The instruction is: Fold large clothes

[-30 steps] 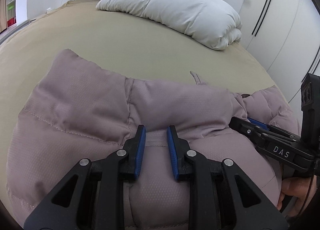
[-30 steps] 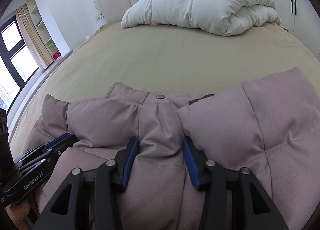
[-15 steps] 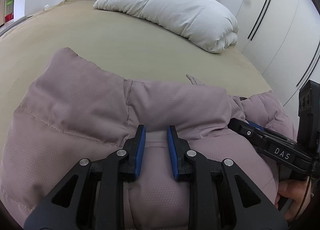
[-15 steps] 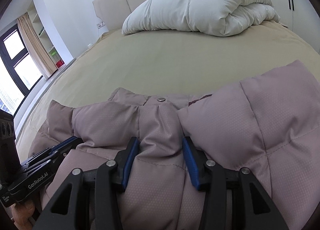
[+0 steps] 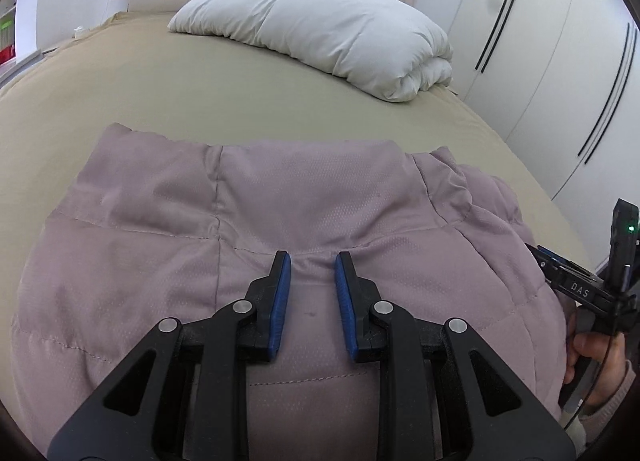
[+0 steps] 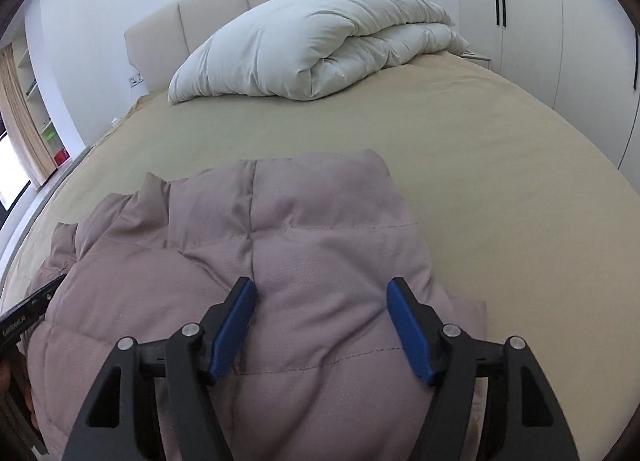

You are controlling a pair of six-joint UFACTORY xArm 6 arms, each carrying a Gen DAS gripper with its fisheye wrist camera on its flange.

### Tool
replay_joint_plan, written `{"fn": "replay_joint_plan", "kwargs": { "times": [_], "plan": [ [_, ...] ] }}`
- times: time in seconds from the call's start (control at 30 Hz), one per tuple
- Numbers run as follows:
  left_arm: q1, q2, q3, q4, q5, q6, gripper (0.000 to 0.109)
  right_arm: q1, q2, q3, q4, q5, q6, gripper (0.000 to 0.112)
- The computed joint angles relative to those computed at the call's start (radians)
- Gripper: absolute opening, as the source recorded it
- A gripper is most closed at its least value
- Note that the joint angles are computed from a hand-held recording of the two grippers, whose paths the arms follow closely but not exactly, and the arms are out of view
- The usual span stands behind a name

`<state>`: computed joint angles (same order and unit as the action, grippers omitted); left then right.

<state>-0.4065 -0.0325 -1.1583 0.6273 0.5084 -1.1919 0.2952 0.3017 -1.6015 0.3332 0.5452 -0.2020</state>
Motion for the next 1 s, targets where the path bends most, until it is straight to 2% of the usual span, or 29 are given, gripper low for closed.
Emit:
{"fn": "replay_joint_plan", "kwargs": {
  "times": [0.1, 0.23, 0.37, 0.43, 0.47, 0.53, 0.57, 0.63, 0.7, 0.8, 0.87, 0.9, 0.93, 0.97, 1.0],
  "plan": [
    [0.01, 0.02, 0.001, 0.02, -0.033, -0.021, 0.022, -0.001, 0.037, -0.02, 0.024, -0.01, -0.023, 0.077],
    [0.047, 0.04, 0.029, 0.022, -0.146, -0.036, 0.022, -0.015, 0.067, -0.036, 0.146, -0.006, -0.086, 0.077],
    [0.058, 0.04, 0.038, -0.005, -0.169, -0.015, 0.022, -0.01, 0.062, -0.015, 0.137, -0.039, -0.079, 0.077],
    [0.047, 0.017, 0.03, -0.062, -0.118, 0.036, 0.022, -0.005, 0.062, -0.024, 0.091, -0.028, -0.044, 0.077],
    [0.032, -0.007, 0.022, -0.066, -0.054, 0.043, 0.022, -0.005, 0.062, -0.041, 0.055, -0.005, -0.016, 0.077],
    [0.009, -0.078, 0.04, -0.008, 0.018, -0.005, 0.022, 0.001, 0.044, -0.069, -0.06, 0.049, 0.067, 0.077],
    [-0.004, -0.125, 0.062, 0.052, 0.049, -0.052, 0.022, 0.006, 0.019, -0.058, -0.06, 0.05, 0.072, 0.076],
    [-0.032, -0.205, 0.096, 0.174, 0.143, -0.147, 0.022, 0.023, -0.046, -0.006, 0.055, 0.009, 0.001, 0.076],
    [-0.037, -0.234, 0.114, 0.205, 0.208, -0.178, 0.022, 0.063, -0.084, 0.013, 0.099, -0.004, -0.058, 0.076],
    [0.019, -0.211, 0.152, 0.052, 0.156, -0.089, 0.022, 0.139, -0.067, -0.025, 0.024, 0.018, -0.098, 0.077],
    [0.023, -0.209, 0.178, 0.113, 0.132, -0.133, 0.022, 0.176, -0.007, -0.084, -0.121, 0.07, -0.039, 0.084],
    [0.02, -0.204, 0.178, 0.136, 0.131, -0.151, 0.022, 0.188, 0.01, -0.077, -0.188, 0.055, -0.004, 0.086],
    [0.022, -0.195, 0.176, 0.15, 0.124, -0.162, 0.022, 0.193, 0.009, -0.04, -0.223, -0.003, 0.009, 0.09],
    [0.023, -0.187, 0.176, 0.161, 0.118, -0.17, 0.022, 0.192, 0.001, 0.003, -0.217, -0.068, 0.009, 0.093],
    [0.028, -0.178, 0.174, 0.161, 0.11, -0.17, 0.022, 0.189, -0.002, 0.025, -0.17, -0.091, -0.007, 0.093]
  ]
}}
